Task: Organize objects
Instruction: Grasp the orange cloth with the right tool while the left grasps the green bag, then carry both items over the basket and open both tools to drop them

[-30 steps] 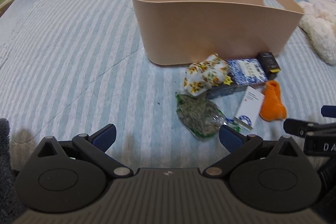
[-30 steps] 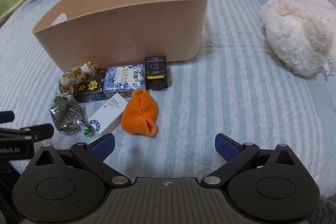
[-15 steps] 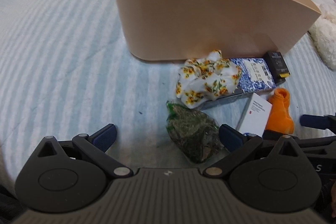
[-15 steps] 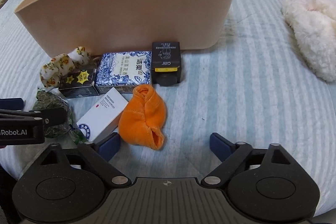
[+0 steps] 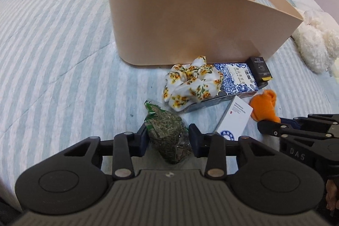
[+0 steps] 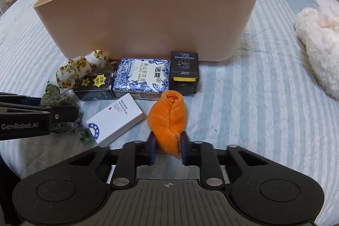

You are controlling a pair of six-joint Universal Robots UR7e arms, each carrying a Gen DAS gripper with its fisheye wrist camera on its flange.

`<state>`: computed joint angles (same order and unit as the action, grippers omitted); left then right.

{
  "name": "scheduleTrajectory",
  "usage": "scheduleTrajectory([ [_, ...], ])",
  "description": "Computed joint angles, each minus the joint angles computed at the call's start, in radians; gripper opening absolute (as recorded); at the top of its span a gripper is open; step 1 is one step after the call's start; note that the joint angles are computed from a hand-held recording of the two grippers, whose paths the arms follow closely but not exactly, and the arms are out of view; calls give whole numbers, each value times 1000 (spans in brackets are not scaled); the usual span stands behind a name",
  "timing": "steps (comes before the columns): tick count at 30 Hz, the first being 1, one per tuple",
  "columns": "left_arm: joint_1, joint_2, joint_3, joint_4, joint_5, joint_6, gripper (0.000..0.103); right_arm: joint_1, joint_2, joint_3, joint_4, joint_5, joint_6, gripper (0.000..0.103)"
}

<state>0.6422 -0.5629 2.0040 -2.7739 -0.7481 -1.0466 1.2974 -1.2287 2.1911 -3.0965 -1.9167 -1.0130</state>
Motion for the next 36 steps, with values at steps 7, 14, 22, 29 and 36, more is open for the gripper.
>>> scheduleTrajectory([
  [7, -63, -60, 53, 34, 20, -57, 28, -9, -80, 29, 73, 55, 57, 11],
  [14, -101, -97, 70, 64, 66, -74, 27, -21, -152, -6, 145, 137, 70, 11],
  [22, -152, -158, 73, 64, 211, -33, 27, 17, -198, -35, 162, 210, 90, 11],
  [29, -117, -135, -9, 1, 334, 142, 27, 66, -165, -108, 146, 253, 104, 11],
  [36, -39, -47, -165, -46, 377, 329, 27, 120, -65, -199, 101, 236, 105, 11],
])
